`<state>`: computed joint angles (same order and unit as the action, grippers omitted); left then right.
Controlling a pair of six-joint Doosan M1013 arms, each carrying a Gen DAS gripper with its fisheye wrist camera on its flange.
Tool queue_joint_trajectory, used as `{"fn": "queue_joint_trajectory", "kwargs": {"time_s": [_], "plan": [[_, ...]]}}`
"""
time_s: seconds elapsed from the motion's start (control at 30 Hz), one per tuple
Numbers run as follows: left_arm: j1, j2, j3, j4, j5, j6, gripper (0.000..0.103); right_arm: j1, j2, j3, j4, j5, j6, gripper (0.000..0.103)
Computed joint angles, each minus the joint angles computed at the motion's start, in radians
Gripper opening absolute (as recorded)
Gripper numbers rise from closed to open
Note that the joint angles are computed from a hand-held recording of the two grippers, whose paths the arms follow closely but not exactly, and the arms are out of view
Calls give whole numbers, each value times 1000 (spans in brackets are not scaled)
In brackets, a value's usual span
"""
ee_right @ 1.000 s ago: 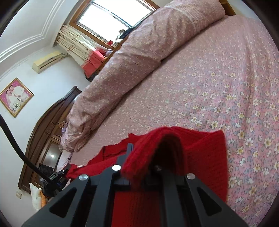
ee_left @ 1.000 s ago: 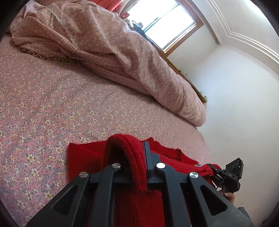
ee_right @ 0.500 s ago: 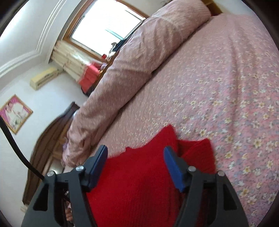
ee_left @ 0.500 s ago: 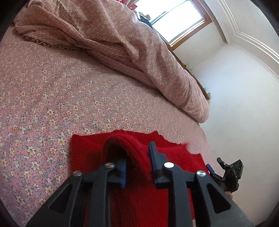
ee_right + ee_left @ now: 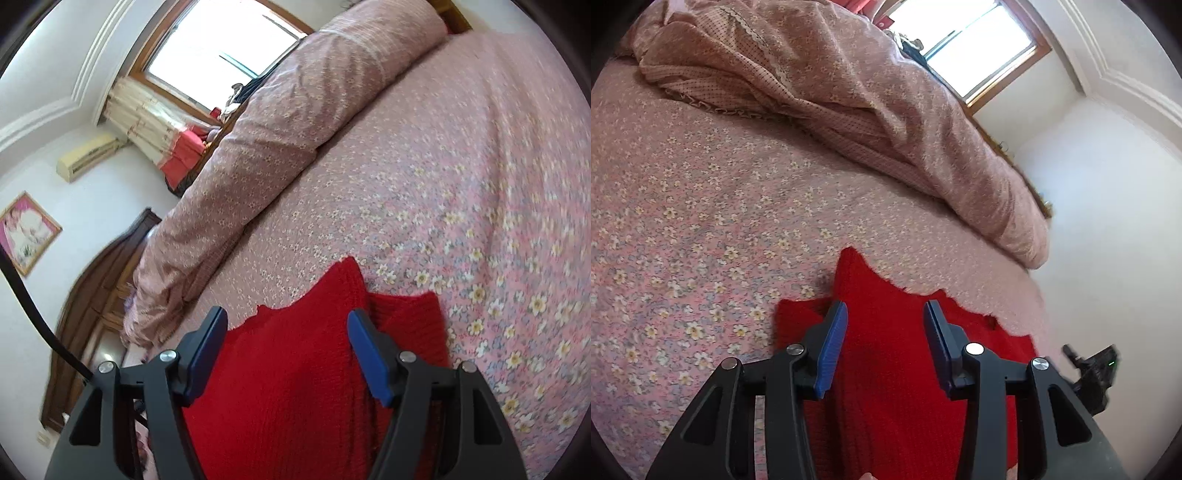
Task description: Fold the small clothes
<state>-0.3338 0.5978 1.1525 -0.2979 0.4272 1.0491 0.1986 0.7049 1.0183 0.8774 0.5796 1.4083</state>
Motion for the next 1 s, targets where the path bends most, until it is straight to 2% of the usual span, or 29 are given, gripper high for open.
{"fn": "queue_joint_trajectory", "kwargs": {"time_s": [0.07, 0.13, 0.23, 0.37, 0.43, 0.6, 0.7, 0.87, 0.97, 1.0], "plan": [[-2, 3, -10, 20, 30, -6, 36, 10, -1, -26, -136, 23, 50, 71], [-2, 7, -18, -6, 50, 23, 36, 16, -1, -34, -192, 43, 43, 71], [-8, 11, -24, -31, 54, 54, 36, 17, 8, -54, -230, 115, 23, 71], [-22, 29, -59, 50, 112, 28, 38, 20, 2, -39, -245, 119, 10, 70], [-24, 37, -66, 48, 134, 21, 38, 16, -3, -31, -234, 120, -5, 70], [-26, 26, -42, 9, 125, 37, 38, 8, -7, -21, -234, 108, 29, 70], [-30, 3, 0, -27, 92, 65, 38, 0, 1, -27, -180, 142, 5, 63], [-35, -7, 17, -29, 83, 77, 33, 11, 12, -41, -248, 158, 41, 60], [-42, 6, -2, -15, 99, 74, 32, 21, 12, -41, -300, 136, 81, 60], [-44, 8, -6, 9, 100, 68, 29, 25, 11, -39, -315, 122, 94, 60]]}}
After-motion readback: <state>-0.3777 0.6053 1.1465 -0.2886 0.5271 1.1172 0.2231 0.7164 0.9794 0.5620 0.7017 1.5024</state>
